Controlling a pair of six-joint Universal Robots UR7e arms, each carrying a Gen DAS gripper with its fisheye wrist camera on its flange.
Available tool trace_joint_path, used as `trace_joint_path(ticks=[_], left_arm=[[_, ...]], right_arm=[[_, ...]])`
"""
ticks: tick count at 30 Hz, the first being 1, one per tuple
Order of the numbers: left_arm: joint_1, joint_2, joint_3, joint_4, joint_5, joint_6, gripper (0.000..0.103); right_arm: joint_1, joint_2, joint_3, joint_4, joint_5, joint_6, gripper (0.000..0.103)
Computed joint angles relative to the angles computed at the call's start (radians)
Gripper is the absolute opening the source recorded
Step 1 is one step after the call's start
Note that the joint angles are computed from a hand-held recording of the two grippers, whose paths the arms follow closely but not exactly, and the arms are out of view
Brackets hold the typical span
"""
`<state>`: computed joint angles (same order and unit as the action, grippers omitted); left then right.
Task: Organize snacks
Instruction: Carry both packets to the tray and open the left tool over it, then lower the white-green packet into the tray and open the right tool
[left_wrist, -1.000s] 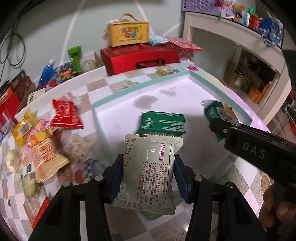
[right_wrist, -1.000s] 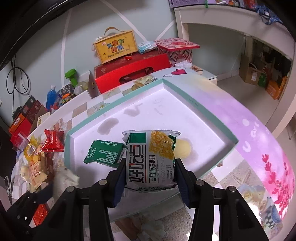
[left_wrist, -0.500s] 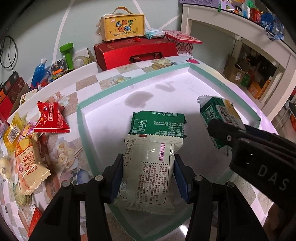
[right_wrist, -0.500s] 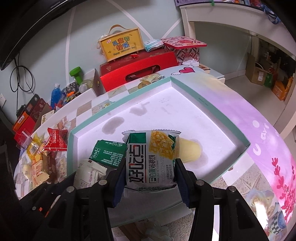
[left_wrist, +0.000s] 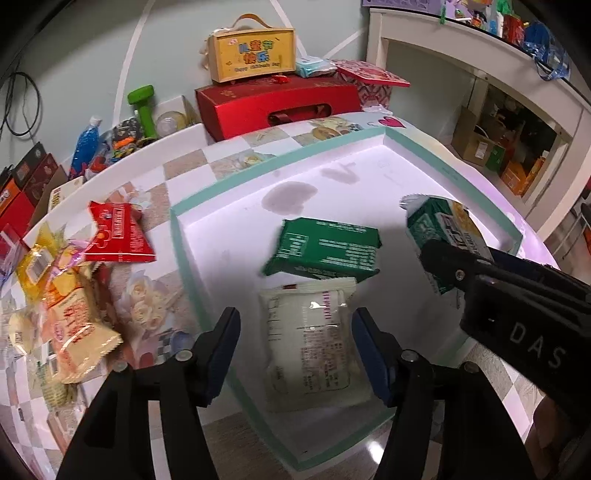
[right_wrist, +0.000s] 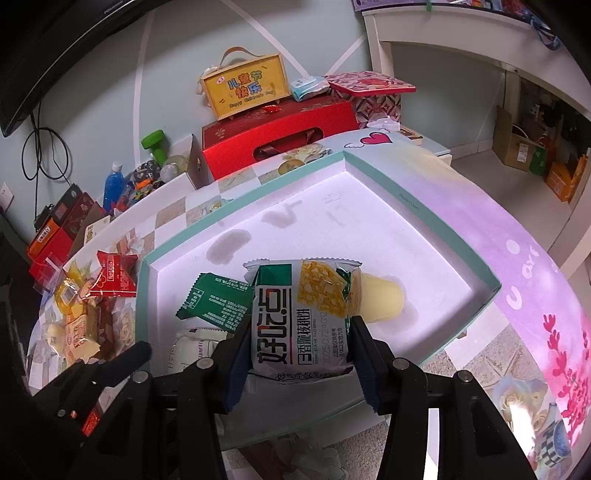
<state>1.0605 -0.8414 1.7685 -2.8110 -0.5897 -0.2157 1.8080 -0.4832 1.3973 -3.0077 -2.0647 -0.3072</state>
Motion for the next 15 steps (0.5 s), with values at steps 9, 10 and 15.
trace_joint_path(ticks=[9,10,15], left_arm=[[0.005,-0.052,0.029,0.047,0.08,-0.108,0.075],[0.006,-0.059,0.035,0.044,0.093,-0.122,0.081],[0.018,-0.076,0.05,0.035,0.118,-0.163,0.083]], right_arm=[[0.002,-0.003,0.001,-0.002,-0.011,0.012,0.059],[0.002,-0.003,0.001,-0.003,-0.013,0.012,0.059],[0.003,0.0,-0.004,0.007,-0.033,0.018,0.066]])
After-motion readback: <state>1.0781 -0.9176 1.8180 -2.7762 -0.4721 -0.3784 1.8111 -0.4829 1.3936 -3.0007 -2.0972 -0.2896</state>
